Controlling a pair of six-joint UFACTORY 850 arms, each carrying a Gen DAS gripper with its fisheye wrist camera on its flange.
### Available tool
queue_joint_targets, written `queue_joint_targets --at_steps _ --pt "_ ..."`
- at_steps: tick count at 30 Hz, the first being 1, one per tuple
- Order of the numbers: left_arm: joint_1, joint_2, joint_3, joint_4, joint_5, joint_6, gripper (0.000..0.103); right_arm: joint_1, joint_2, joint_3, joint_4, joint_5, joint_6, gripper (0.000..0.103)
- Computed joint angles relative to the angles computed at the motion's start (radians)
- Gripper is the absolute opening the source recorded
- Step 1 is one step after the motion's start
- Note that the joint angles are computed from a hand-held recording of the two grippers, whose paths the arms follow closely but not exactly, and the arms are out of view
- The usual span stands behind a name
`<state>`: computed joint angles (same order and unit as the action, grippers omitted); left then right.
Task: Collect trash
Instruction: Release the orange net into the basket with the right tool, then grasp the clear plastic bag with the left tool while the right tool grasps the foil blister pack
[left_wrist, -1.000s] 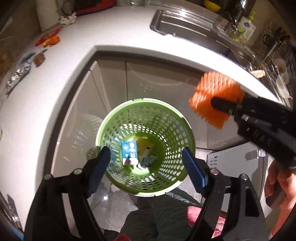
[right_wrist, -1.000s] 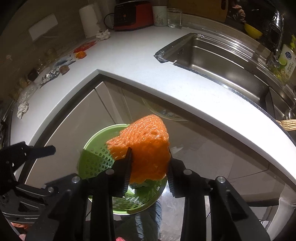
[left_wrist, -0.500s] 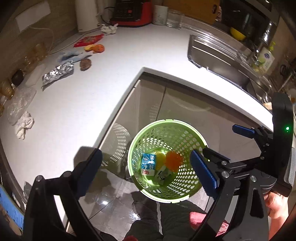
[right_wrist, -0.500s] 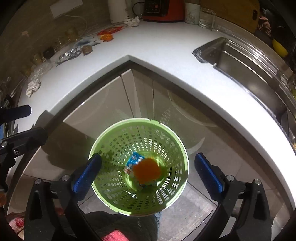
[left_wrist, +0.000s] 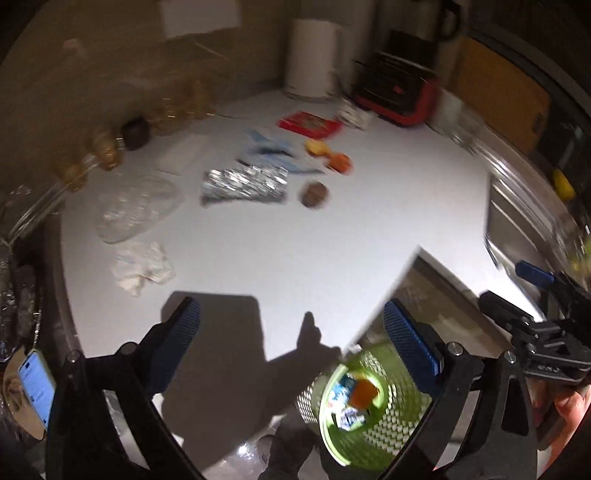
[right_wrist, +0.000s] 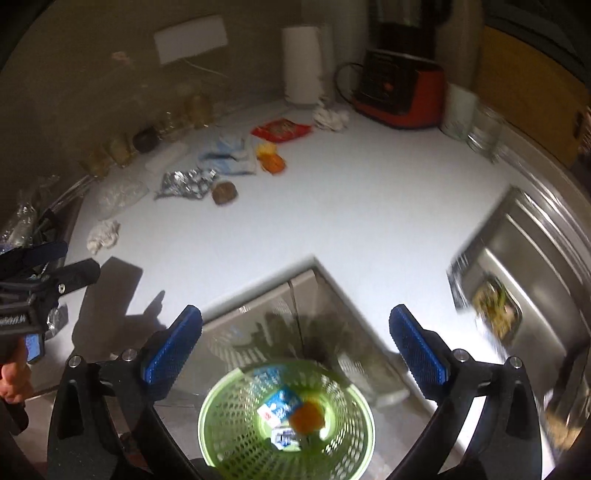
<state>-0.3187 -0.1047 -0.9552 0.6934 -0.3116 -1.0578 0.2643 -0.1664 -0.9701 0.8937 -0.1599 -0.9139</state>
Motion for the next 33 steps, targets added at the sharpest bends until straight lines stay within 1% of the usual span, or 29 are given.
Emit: queue_joint_targets --at_steps 3,4,5,7,11,14,17,19,21,25,26,27,30,32,33 --pt "0.045 -0.022 -0.034 0.135 -0.05 -0.18 0.095 0.001 -0.071 -0.102 0.098 -0.06 -0.16 0.101" --pt "0.061 -0.029 -0.044 0.161 -0.063 -0.218 0.095 0.001 -0.095 -0.137 0.142 -0.089 -0.227 0.101" --pt "0.07 -0.031 -0.045 0.186 -0.071 -0.256 0.095 0.004 -0.122 -0.174 0.149 -0.113 -0.258 0.101" --pt "0.108 -0.047 -0.067 0.185 -0.098 -0.286 0.095 0.016 -0.165 -0.234 0.137 -0.15 -0.28 0.101" --pt "0.171 -0.077 -0.092 0.218 -0.119 -0.341 0.095 0.039 -0.251 -0.353 0.127 -0.226 -0.335 0.101" --pt "0.221 -0.129 -0.137 0.157 -0.11 -0.263 0.095 0.067 -0.322 -0.446 0.096 -0.261 -0.331 0.101" --pt "0.268 -0.197 -0.195 0.069 -0.094 -0.138 0.095 0.085 -0.376 -0.518 0.082 -0.299 -0.331 0.101" --pt "0.296 -0.243 -0.231 0.019 -0.068 -0.051 0.095 0.107 -0.428 -0.588 0.031 -0.313 -0.305 0.101" --pt "0.319 -0.289 -0.271 -0.067 -0.049 0.074 0.095 0.125 -0.47 -0.645 -0.031 -0.321 -0.271 0.101" --pt "0.344 -0.377 -0.347 -0.18 -0.05 0.267 0.095 0.156 -0.565 -0.775 -0.168 -0.358 -0.204 0.101" --pt "0.351 -0.386 -0.353 -0.215 -0.045 0.311 0.095 0.162 -0.588 -0.808 -0.201 -0.37 -0.187 0.101" --pt "0.357 -0.4 -0.366 -0.252 -0.043 0.361 0.095 0.168 -0.617 -0.849 -0.227 -0.389 -0.178 0.101" --pt "0.367 -0.433 -0.397 -0.303 -0.055 0.436 0.095 0.181 -0.7 -0.973 -0.312 -0.455 -0.133 0.101" --pt "0.374 -0.447 -0.411 -0.342 -0.062 0.483 0.093 0.194 -0.751 -1.05 -0.38 -0.489 -0.113 0.101" --pt "0.378 -0.454 -0.419 -0.361 -0.072 0.505 0.088 0.199 -0.77 -1.078 -0.406 -0.501 -0.108 0.101"
